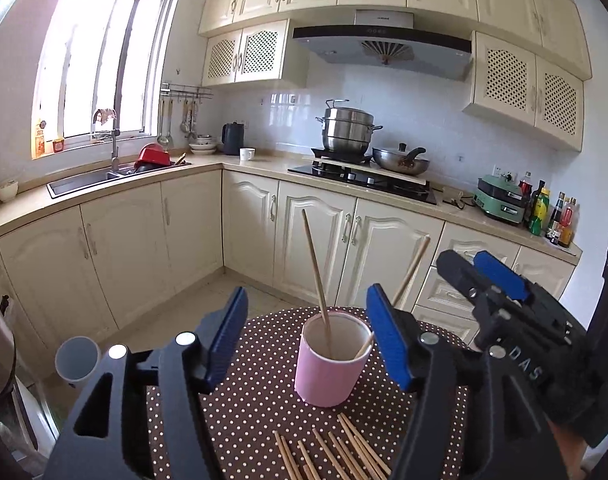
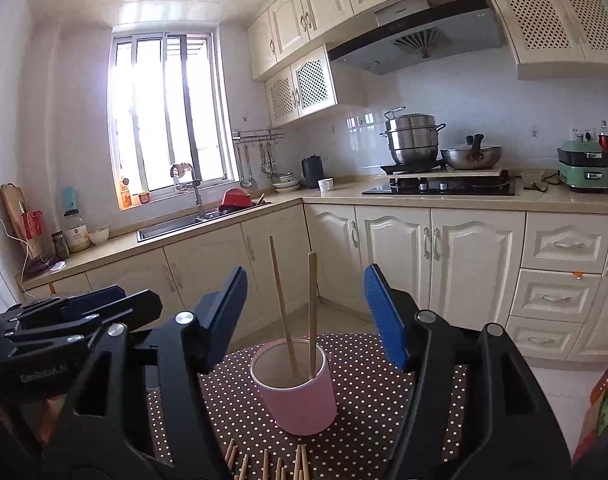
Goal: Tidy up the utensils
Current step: 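Move the right tool back down to the remaining chopsticks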
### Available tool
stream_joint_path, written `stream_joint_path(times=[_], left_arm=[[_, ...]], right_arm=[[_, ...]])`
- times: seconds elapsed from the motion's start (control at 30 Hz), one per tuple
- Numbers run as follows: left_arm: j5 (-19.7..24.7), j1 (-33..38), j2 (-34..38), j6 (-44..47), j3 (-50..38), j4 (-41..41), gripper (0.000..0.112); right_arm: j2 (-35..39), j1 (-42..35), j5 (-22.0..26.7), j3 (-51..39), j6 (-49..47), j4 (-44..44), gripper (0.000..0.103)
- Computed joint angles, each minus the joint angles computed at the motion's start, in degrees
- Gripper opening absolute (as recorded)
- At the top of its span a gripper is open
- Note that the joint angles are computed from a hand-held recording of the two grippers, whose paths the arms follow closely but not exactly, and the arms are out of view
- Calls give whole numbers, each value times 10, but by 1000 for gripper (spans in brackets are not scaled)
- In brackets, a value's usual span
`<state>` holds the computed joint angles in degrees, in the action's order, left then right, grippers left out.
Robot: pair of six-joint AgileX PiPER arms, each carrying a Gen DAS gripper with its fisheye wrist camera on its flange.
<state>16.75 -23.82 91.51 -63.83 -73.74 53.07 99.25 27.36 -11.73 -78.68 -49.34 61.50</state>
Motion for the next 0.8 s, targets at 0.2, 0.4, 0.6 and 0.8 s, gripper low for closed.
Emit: stream_joint_path(times=[0.2, 0.4, 0.6, 0.8], left_arm=[[8, 2, -34, 34, 56, -38, 62], [35, 8, -19, 98, 94, -116, 62], [38, 21, 27, 187, 118, -226, 62], [48, 18, 90, 159, 133, -216, 62]], right_arm=[[-37, -1, 3, 60, 11, 2, 61], [-46, -8, 18, 114, -18, 47, 61], [-36, -15, 41, 152, -45, 83, 61], [-14, -14, 56, 169, -165, 202, 61]])
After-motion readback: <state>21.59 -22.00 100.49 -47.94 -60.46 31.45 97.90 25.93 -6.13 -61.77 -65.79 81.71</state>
